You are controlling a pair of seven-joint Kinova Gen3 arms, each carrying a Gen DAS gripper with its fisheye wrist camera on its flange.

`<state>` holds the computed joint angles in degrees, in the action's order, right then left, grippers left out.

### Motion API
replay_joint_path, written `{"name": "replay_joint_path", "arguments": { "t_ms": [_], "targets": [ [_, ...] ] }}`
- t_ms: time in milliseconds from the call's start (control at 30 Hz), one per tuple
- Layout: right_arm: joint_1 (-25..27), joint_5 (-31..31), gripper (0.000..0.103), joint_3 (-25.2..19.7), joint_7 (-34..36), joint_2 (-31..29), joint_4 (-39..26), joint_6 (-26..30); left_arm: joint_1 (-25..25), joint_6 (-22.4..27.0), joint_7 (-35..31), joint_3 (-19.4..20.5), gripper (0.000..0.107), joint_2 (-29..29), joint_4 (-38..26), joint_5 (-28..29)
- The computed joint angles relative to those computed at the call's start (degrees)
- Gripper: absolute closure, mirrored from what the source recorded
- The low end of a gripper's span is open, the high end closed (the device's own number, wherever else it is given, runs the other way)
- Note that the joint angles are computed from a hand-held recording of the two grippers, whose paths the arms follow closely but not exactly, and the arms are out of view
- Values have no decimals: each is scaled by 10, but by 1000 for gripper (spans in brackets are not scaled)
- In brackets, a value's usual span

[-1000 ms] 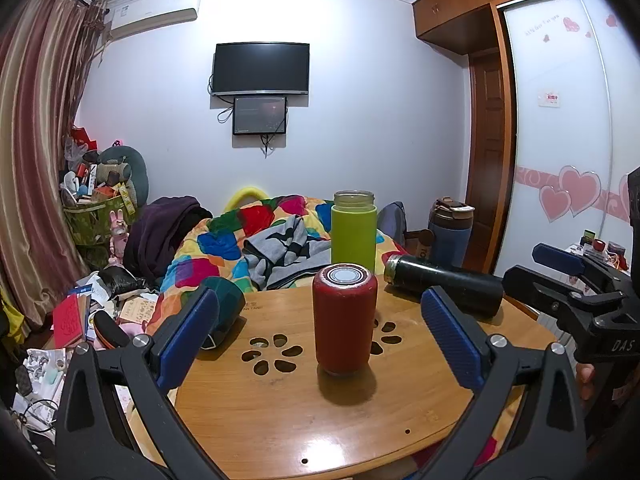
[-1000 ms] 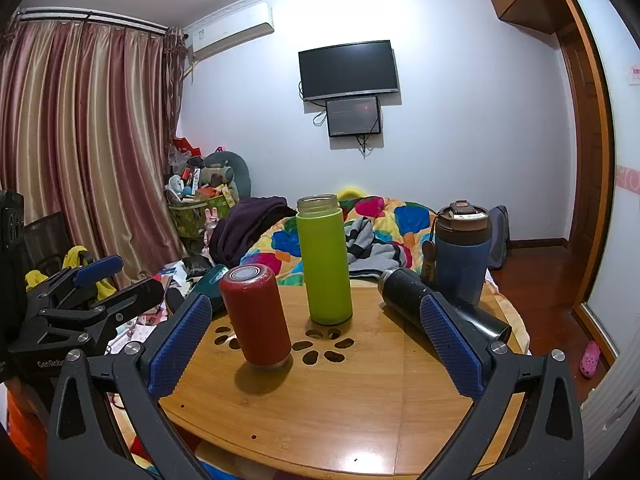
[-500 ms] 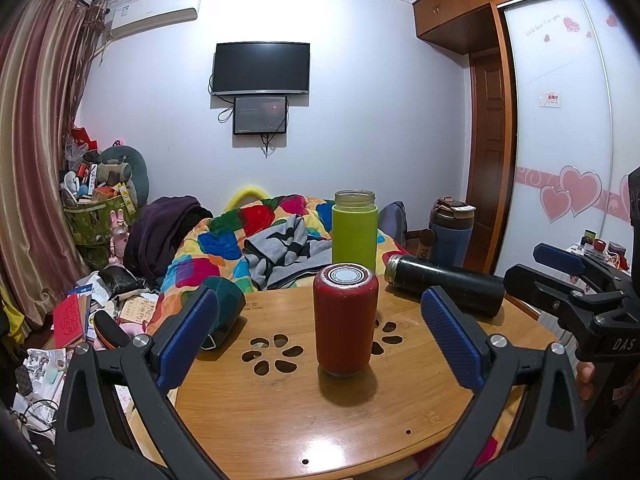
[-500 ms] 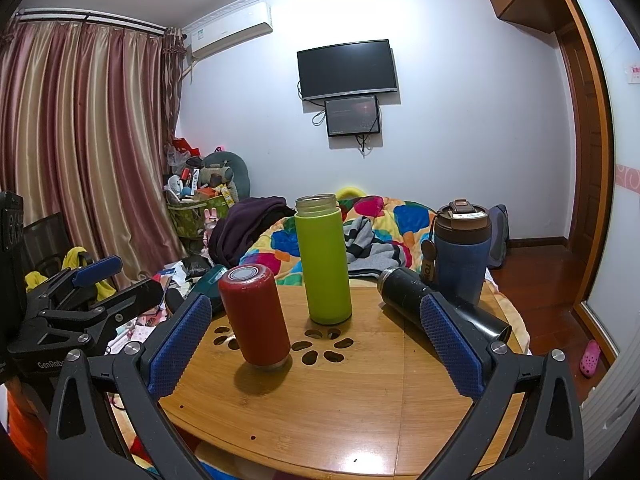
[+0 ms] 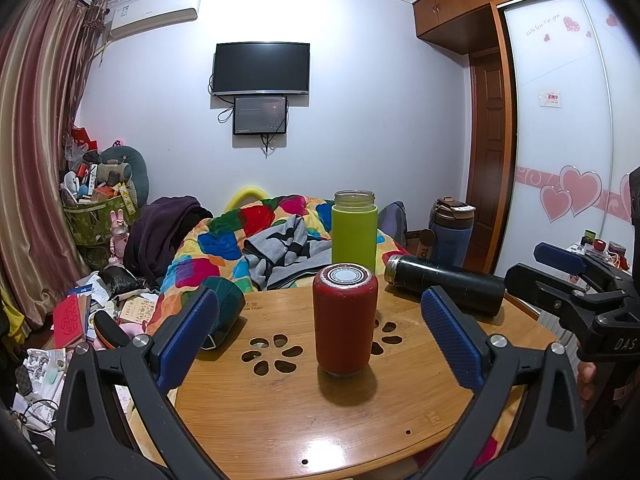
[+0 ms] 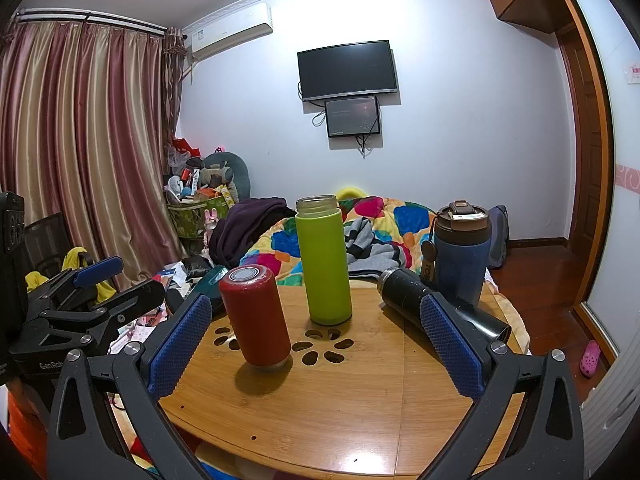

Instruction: Flip cup upside down

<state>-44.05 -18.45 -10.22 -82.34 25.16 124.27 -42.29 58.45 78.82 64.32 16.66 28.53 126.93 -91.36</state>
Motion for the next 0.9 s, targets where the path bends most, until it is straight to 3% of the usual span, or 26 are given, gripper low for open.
{"name": "replay_joint_path", "arguments": {
  "t_ms": [900],
  "targets": [
    [0,0,0,0,0,1,0,-1,-10,-6,6,2,5,-3,7,-15]
  ]
}}
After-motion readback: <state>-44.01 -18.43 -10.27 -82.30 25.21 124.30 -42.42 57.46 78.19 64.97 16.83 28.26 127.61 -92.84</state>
